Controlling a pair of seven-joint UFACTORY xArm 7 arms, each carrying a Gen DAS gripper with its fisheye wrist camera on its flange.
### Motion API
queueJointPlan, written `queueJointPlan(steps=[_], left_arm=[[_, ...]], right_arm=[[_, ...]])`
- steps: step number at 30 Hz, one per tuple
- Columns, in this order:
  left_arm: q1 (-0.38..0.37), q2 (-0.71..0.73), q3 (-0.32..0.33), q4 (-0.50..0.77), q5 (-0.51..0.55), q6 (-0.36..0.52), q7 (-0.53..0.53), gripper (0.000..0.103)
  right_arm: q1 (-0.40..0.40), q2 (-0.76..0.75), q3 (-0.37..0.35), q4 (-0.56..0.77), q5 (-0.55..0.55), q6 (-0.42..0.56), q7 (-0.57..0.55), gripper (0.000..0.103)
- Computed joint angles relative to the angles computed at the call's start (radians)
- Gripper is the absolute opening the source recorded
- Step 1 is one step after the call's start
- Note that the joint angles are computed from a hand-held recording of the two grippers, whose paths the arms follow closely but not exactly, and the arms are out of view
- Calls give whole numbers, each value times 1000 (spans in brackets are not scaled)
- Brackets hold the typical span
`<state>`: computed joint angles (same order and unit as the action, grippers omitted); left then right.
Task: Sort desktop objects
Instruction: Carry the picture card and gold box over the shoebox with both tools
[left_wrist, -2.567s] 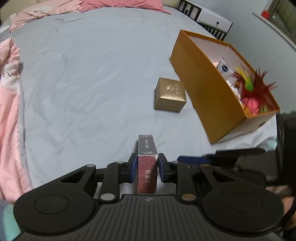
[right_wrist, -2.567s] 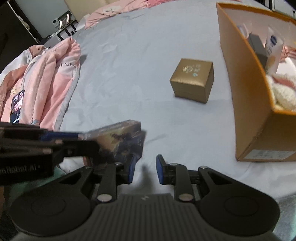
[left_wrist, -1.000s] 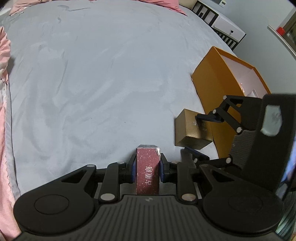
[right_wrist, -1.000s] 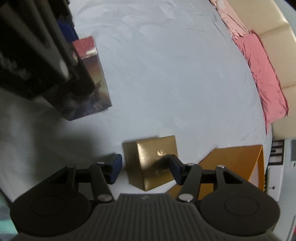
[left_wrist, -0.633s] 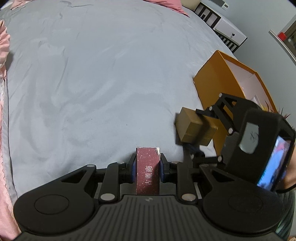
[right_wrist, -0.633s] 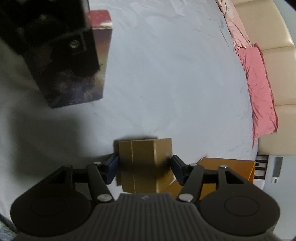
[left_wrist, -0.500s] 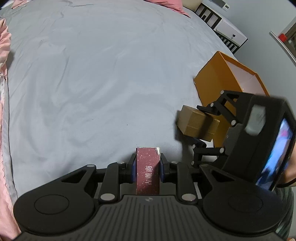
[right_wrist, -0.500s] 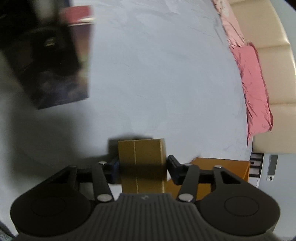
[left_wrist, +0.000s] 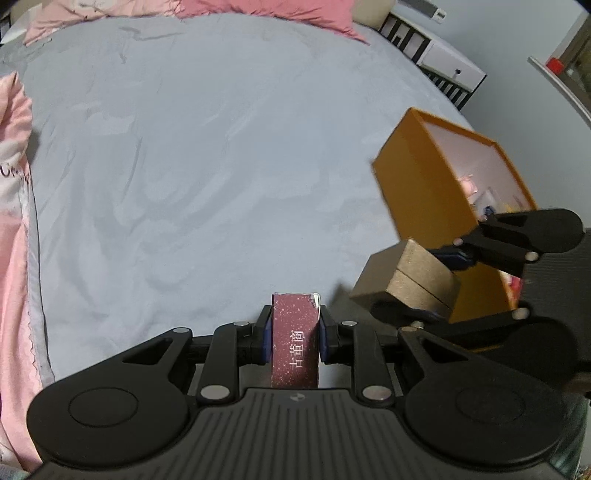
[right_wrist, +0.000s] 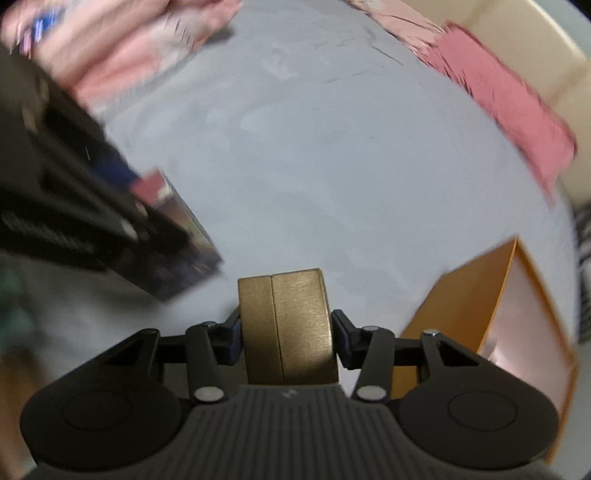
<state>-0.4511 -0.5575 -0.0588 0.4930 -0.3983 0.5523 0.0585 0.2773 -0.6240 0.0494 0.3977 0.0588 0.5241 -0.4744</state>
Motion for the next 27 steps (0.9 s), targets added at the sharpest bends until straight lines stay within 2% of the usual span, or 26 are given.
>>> queueJointPlan(steps=[3, 5, 7, 11, 14, 16, 19, 22, 24, 27], left_arm=[[-8, -39, -13, 11, 7, 13, -10, 25], [-22, -59, -22, 28, 10, 13, -11, 25], [-49, -62, -15, 57, -2, 13, 1, 25], [-114, -27, 12, 160, -68, 32, 53, 25], [-140, 37, 9, 264, -115, 48, 89, 25], [-162, 103, 9, 345, -168, 57, 122, 25], [-178, 213, -6, 461, -265, 68, 161, 25], [-175, 352, -44, 590, -342, 78, 157, 25], [-161, 443, -83, 669, -339, 89, 123, 25], [-134, 563, -146, 755, -234, 81, 19, 25]], right_arm=[[31, -136, -91, -10, 93, 89, -27, 49], [12, -264, -115, -24, 129, 176, -15, 50], [-23, -363, -143, -30, 146, 231, -15, 50], [-102, -429, -183, 6, 150, 269, -13, 50], [-190, -508, -231, 29, 128, 337, -21, 50], [-239, -494, -268, 53, 126, 331, -22, 50], [-286, -421, -316, 84, 143, 269, -20, 50], [-315, -339, -357, 114, 185, 200, -6, 50], [-332, -300, -371, 118, 204, 149, -6, 50], [-342, -248, -398, 119, 224, 92, -32, 50]])
